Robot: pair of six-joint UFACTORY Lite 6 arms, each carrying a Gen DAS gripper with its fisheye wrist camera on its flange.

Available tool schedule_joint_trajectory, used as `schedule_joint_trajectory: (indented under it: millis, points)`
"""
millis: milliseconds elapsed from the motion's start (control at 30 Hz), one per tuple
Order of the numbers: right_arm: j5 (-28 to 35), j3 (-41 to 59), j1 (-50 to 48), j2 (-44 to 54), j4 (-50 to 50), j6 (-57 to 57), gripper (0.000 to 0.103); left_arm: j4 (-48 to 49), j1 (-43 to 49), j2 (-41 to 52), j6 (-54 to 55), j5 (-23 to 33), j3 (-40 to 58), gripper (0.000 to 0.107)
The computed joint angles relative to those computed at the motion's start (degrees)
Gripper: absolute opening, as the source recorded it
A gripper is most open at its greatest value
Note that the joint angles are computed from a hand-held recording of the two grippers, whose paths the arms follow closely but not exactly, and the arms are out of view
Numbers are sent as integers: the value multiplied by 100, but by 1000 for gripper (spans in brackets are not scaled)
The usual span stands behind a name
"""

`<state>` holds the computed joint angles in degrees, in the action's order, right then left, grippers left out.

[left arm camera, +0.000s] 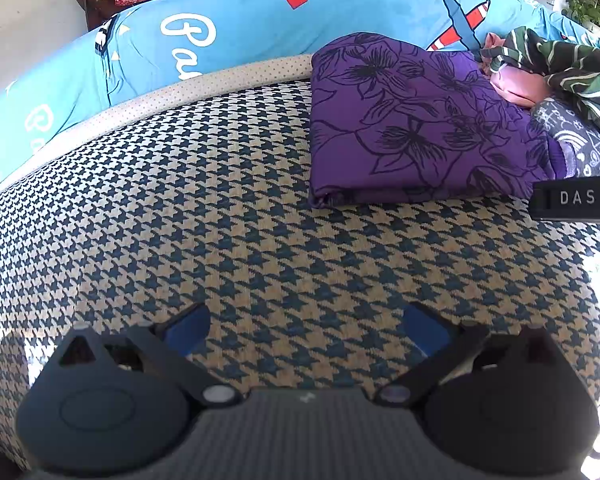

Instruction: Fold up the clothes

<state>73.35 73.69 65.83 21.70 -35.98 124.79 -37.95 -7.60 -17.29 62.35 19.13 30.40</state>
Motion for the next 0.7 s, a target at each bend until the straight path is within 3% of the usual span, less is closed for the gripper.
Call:
schedule_joint_trajectory:
  millis: [700]
  points:
    - [40,86,3,59,46,-81,88,147,-62,-158,-67,-9,-91,103]
